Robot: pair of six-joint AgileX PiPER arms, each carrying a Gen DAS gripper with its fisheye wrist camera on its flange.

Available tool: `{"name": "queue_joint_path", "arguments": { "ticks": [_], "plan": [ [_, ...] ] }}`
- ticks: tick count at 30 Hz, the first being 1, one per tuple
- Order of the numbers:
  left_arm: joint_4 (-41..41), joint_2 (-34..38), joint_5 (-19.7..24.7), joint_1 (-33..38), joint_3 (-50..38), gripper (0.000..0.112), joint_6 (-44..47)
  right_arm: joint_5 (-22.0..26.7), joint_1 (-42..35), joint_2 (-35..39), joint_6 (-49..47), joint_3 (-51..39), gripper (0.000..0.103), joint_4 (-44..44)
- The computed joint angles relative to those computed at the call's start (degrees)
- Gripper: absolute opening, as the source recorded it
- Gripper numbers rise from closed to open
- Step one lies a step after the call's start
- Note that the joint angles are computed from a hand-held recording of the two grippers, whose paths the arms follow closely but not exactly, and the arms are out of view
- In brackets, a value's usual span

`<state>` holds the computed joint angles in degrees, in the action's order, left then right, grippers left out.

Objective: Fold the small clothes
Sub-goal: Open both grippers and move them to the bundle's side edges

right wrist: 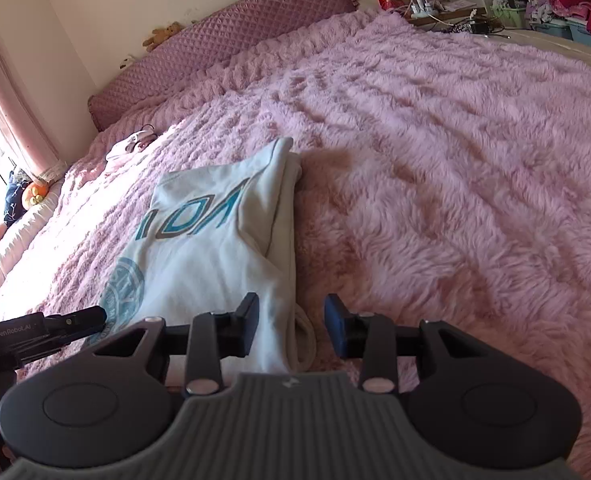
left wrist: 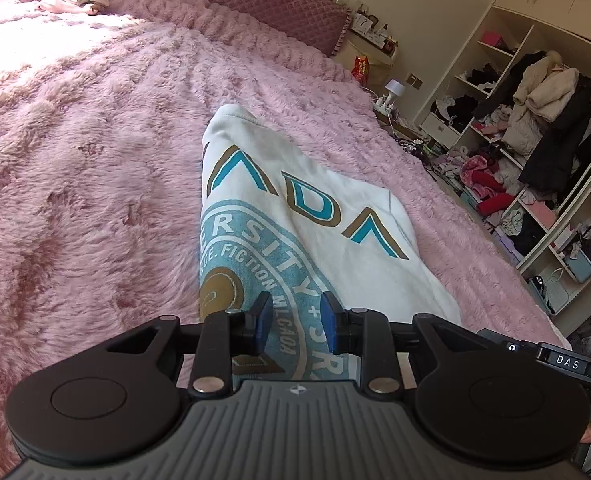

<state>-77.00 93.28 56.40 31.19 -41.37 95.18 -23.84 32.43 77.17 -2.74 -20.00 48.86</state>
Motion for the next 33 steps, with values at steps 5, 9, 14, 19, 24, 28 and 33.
{"name": "queue_joint_path", "arguments": {
  "ticks": [5,9,14,19,24,28,33],
  "plan": [
    [-4.6,4.0,-2.7,-7.6,-8.5,0.036,-1.7,0.8,-0.2,1.9,6.1,-5.2,0.035,-12.3],
    [-3.9,11.3,-5.9,-14.8,-18.7,0.036,-5.4,0.4,-0.1,8.3,13.0,-9.3,0.035,-19.4],
    [3.5,21.6,-10.3,-19.7,-33.2,0.037,-18.5,-1.5,0.5,14.7,19.4,-12.3,0.038,-24.0],
    [13.5,30.1,-12.6,-20.1,-44.2,0.016,-33.5,-3.6,-1.1,17.8,24.2,-12.0,0.038,-30.4],
    [14.2,33.1,-6.9,-17.4,-49.0,0.009,-38.5,-3.3,-1.0,17.9,22.0,-12.2,0.037,-29.8],
    [9.4,27.9,-2.6,-13.1,-44.7,0.029,-33.2,-3.2,2.8,14.3,12.0,-11.9,0.041,-19.6],
    [3.4,13.1,5.1,-1.1,-24.9,0.041,-10.8,-6.8,11.4,10.4,-1.2,-11.2,0.049,-8.2]
  ]
}}
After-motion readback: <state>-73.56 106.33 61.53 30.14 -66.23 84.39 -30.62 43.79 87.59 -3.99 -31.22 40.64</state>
